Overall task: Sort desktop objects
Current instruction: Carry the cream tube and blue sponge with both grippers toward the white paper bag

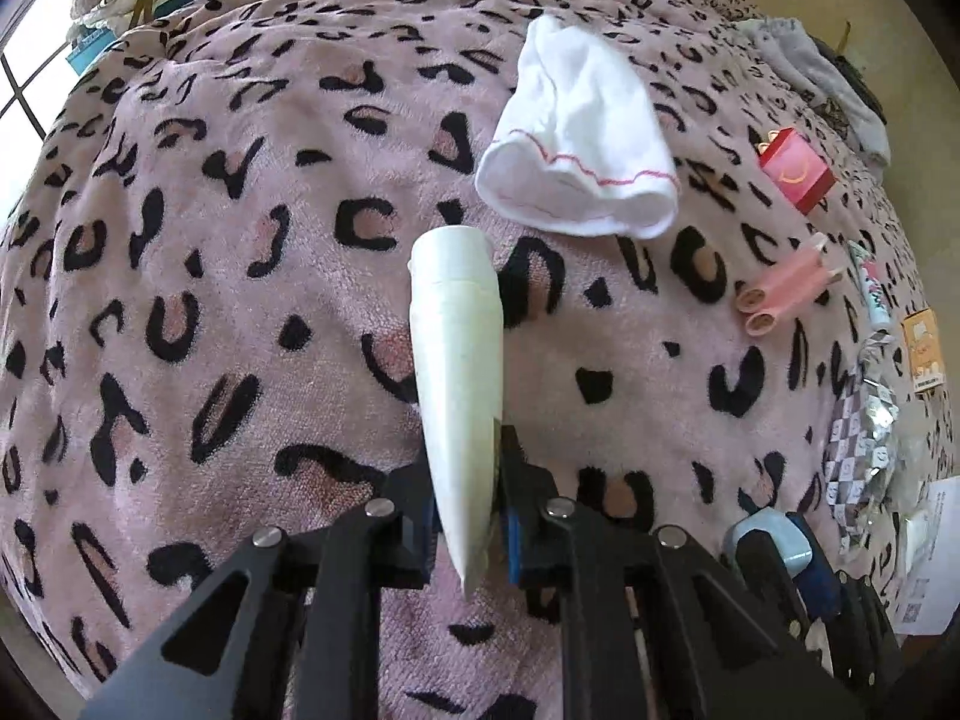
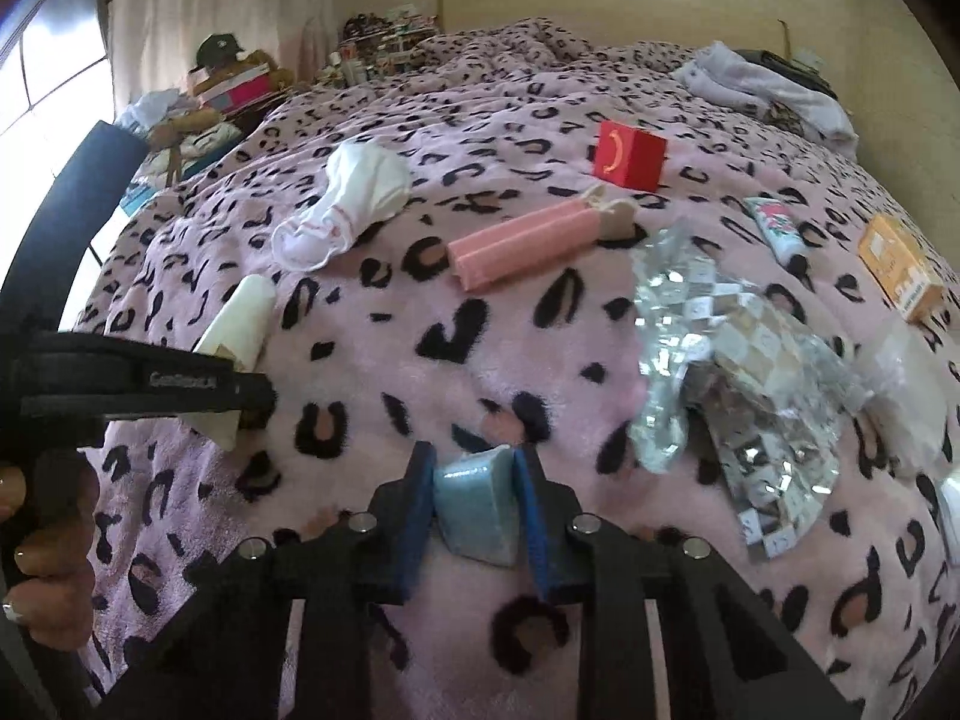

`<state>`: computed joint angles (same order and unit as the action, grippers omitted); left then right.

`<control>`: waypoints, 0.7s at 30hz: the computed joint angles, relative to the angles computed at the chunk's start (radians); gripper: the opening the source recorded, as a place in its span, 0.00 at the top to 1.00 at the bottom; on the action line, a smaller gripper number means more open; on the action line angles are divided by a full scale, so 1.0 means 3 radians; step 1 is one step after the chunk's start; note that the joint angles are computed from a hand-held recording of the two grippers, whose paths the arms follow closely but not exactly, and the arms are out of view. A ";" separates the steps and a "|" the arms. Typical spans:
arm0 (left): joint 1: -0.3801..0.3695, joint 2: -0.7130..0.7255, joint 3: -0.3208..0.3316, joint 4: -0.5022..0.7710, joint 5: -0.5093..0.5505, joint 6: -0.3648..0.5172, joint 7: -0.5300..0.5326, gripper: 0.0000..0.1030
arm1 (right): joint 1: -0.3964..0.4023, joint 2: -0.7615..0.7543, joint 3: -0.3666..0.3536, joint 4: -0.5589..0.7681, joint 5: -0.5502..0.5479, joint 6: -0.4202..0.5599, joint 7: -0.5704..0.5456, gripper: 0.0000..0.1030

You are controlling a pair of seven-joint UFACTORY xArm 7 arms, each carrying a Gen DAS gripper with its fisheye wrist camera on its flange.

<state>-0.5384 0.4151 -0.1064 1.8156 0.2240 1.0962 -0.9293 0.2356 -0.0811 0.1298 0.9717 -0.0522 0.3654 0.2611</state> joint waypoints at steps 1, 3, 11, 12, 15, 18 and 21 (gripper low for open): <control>0.0000 -0.0038 0.0004 -0.0089 0.0026 -0.0050 0.0008 0.84 | -0.0010 -0.0020 -0.0002 -0.0011 -0.0015 0.0003 0.0041 0.74; -0.0025 -0.0095 0.0009 -0.0204 0.0114 -0.0090 0.0008 0.84 | -0.0030 -0.0052 -0.0011 -0.0019 -0.0017 0.0029 0.0108 0.74; -0.0359 0.0263 0.0036 0.0459 0.0432 0.0292 0.0038 0.84 | -0.0138 -0.0291 -0.0031 -0.0048 -0.0097 0.0198 0.0354 0.74; -0.0386 0.0270 0.0044 0.0497 0.0443 0.0313 0.0053 0.84 | -0.0158 -0.0320 -0.0025 -0.0050 -0.0121 0.0216 0.0390 0.74; -0.0478 0.0431 0.0070 0.0809 0.0475 0.0413 0.0124 0.84 | -0.0216 -0.0428 -0.0041 -0.0038 -0.0129 0.0304 0.0463 0.74; -0.0559 0.0523 0.0104 0.1015 0.0476 0.0491 0.0178 0.84 | -0.0261 -0.0517 -0.0065 -0.0051 -0.0108 0.0335 0.0484 0.74; -0.0666 0.0614 0.0155 0.1232 0.0504 0.0584 0.0234 0.84 | -0.0299 -0.0634 -0.0081 -0.0091 -0.0091 0.0356 0.0484 0.74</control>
<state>-0.7382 0.5993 -0.0598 2.1853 0.3753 1.2715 -0.8591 0.1459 -0.2714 0.1056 0.9444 -0.0794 0.4723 0.4062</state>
